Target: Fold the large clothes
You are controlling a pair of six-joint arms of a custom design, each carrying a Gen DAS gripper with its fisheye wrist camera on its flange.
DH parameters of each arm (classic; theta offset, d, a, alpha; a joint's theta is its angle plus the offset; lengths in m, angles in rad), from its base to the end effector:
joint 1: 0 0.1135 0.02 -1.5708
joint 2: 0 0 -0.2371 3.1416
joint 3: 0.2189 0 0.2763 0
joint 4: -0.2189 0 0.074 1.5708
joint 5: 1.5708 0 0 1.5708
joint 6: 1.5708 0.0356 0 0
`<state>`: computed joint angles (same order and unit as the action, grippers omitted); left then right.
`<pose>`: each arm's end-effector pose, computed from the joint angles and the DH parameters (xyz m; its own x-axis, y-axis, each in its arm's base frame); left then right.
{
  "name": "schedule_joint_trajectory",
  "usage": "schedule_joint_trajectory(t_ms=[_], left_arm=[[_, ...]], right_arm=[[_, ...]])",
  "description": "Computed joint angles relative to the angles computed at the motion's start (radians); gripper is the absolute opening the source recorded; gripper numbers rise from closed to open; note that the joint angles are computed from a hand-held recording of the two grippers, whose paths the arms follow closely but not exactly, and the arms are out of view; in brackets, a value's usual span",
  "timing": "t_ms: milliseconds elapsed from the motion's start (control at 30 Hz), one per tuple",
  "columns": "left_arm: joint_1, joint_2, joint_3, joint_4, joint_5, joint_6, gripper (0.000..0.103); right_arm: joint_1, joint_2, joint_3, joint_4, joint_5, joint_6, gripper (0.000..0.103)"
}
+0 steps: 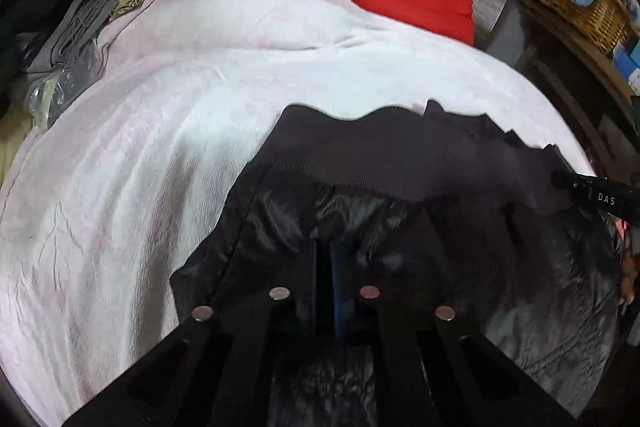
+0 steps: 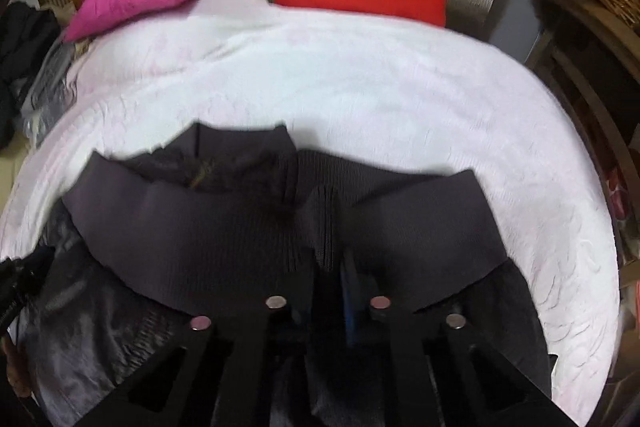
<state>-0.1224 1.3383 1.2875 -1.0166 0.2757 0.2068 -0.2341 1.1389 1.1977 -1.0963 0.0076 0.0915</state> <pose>0.2866 -0.0450 0.2956 -0.8000 0.2975 -0.5211 0.4211 0.8970 -0.1343 0.2355 -0.0564 0.3102 -0.8126 0.2877 -0.5068 0.3113 0.9495 0.0399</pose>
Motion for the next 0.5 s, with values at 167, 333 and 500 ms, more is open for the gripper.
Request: schedule_joint_trajectory(t_ms=[167,333,500], left_arm=[[-0.012,-0.004,-0.002,0.056,-0.011,-0.073,0.002],[-0.024,0.006,-0.036,0.132,-0.077,-0.116,0.002],[0.008,0.030,-0.041,0.141,-0.034,-0.134,0.002]], right_arm=[[-0.051,-0.006,0.042,0.051,-0.036,0.050,0.009],[-0.059,0.066,-0.026,0.140,-0.014,0.082,0.009],[-0.160,0.026,-0.108,0.220,-0.168,0.187,0.014]])
